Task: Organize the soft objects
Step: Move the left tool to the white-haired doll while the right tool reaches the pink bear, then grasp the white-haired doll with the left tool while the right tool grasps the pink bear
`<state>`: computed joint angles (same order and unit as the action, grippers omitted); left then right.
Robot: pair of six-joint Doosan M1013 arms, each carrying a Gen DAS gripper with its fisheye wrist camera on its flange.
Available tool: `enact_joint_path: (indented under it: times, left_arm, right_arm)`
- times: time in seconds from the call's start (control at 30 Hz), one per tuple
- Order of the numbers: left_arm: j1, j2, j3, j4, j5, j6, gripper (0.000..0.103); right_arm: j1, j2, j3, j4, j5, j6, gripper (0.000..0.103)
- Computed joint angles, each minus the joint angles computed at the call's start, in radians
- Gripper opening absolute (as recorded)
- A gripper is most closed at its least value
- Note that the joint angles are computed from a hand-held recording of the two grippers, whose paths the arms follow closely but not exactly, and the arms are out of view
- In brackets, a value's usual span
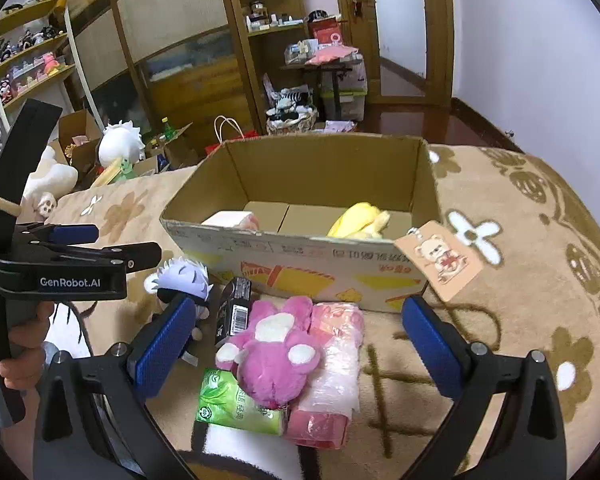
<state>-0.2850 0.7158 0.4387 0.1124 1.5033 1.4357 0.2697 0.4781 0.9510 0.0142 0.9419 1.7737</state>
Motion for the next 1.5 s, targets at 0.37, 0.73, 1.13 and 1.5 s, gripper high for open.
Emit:
enact_joint_path:
  times: [0.37,0.73,1.13,1.5]
  left_arm:
    - [0.011,0.085,-0.126,-0.034,0.133,-0.020,0.099]
    - [0.014,0.159,-0.238,-0.035,0.248,-0.025,0.099]
    - [0.015,0.188,-0.257,-0.056,0.297,-0.023,0.099]
    - [0.002,0.256,-0.357,-0.008,0.379,0.022,0.099]
  right_arm:
    - [-0.001,0.040,-0.037,0.039,0.067,-0.032,0.103]
    - [0.000,0.070,-0.065,0.064,0.116,-0.057,0.103]
    - [0.001,0.095,-0.088,0.067,0.174,-0.059,0.103]
    - [0.004,0.120,-0.118,0.079,0.251,-0.067,0.103]
